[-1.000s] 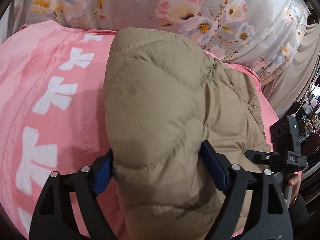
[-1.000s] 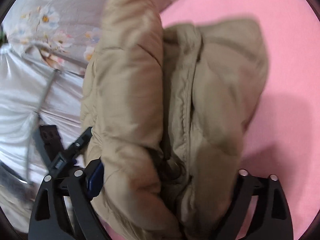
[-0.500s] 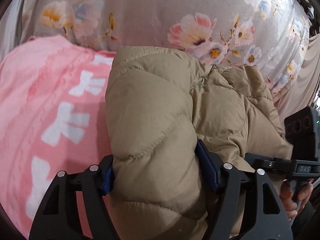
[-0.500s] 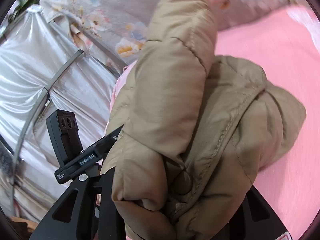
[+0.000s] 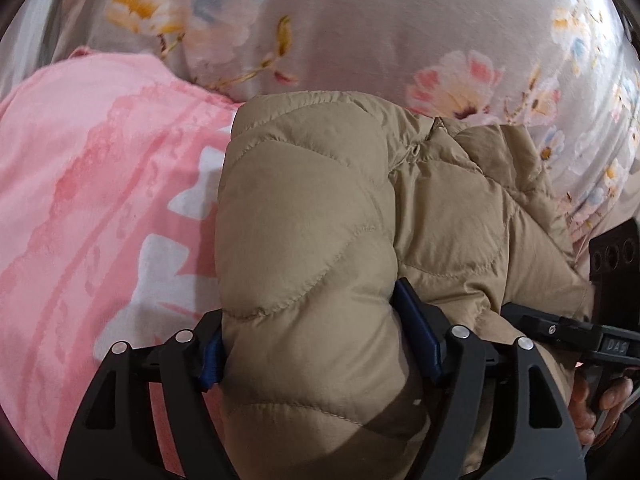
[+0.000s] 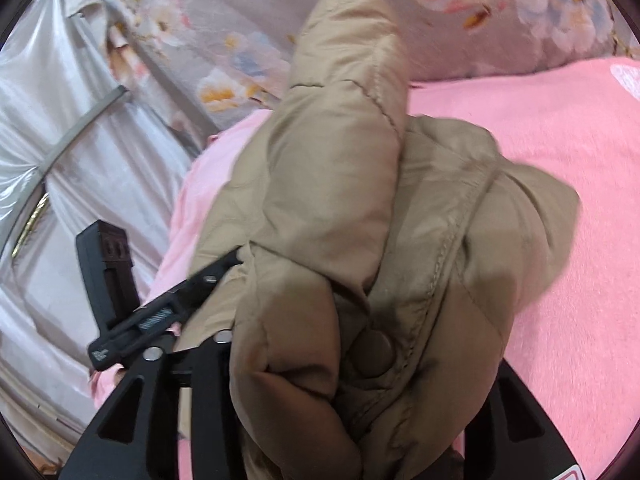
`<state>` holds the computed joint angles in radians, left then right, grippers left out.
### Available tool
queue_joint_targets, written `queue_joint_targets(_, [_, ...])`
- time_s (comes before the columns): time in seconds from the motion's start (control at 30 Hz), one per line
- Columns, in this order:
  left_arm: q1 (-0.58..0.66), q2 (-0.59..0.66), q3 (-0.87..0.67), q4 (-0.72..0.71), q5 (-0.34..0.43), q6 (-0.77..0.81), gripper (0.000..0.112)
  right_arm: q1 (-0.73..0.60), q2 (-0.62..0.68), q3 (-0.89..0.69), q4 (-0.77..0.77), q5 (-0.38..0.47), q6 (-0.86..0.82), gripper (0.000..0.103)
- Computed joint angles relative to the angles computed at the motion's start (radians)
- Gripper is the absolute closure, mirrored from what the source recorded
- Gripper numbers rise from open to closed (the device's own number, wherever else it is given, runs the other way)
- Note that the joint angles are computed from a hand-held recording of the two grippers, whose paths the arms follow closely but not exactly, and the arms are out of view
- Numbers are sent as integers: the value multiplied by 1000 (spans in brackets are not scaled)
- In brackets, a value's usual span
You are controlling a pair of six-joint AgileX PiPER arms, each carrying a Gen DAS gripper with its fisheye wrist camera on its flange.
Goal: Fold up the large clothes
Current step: 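Lower the folded bundle onto the blanket and open both grippers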
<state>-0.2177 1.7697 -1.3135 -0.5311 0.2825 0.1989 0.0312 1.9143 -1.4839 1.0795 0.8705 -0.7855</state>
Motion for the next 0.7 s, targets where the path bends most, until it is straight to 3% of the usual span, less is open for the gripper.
queue_joint_targets(0.07, [22,2,12,-108,6,107,33,-18,33,2,14,14,15,43])
queue_joint_targets(0.13, [21,-10,27,-67,-1,77,26,-49,44,24,46,55,20,38])
queue_joint_targets(0.27, [-7,-89,69,246,33,-209,22,-137,-59,177,49,95,-19,32])
queue_joint_targets(0.4, [-61,-226,136,646,145,-581,21,-247,-276,356,-61,44,4,32])
queue_joint_targets(0.47, [-133,-298,142,846,277,-743,21,-266,-405,406,-129,-7,9,51])
queue_joint_targets(0.53, [-240,-328,116,1046,418,-906,22,-217,-491,397,-258,-72,90,88])
queue_joint_targets(0.6, [-381,-303,34,1242,595,-1073,22,-128,-543,350,-422,-135,234,100])
queue_joint_targets(0.7, [-486,-222,-104,1341,748,-1190,22,73,-513,236,-714,-209,517,101])
